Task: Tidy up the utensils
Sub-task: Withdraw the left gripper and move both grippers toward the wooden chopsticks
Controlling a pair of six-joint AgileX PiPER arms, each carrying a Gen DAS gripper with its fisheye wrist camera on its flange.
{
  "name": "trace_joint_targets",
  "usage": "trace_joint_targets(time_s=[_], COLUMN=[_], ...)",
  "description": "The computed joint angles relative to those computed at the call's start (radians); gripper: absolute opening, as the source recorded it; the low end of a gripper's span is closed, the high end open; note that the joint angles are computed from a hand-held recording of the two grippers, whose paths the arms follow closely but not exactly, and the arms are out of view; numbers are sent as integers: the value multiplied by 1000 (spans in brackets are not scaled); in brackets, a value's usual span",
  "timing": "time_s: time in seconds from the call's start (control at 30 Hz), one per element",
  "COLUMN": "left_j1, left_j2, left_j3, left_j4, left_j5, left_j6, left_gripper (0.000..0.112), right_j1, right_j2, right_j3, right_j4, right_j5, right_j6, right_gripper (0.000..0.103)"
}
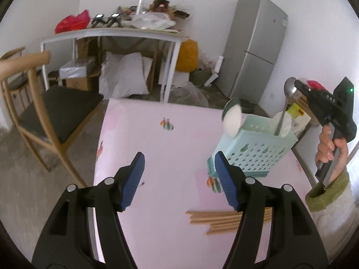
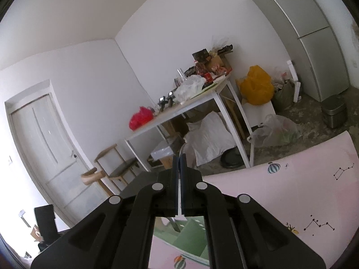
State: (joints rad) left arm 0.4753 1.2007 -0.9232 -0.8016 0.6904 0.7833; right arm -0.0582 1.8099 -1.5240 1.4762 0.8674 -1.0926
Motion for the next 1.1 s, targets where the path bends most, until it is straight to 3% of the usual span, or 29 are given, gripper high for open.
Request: trace_joint_targets(time_s=[0.17,0.47,0.7,1.0,1.1], left_j1=[59,6,-63,-110,-112], left_j2=[-9,-19,-46,-71,-73], left_j3=[31,46,89,148,161], left_j4=[-51,-1,104,165,150], left_j5=[28,-4,-50,-76,-65], left_j6=[56,12,-63,-80,-50], left_gripper=[62,65,68,74,83], right_j1=[-2,-25,14,30,25], right_j2=[-4,-28,-52,-99,-131], right_j3=[46,156,171,161,169], right_j4=[6,-13,-172,-300,-327], right_j5=[11,19,-58,-99,-114], right_j6=[-29,-53,11,115,133], right_gripper=[1,2,2,3,4])
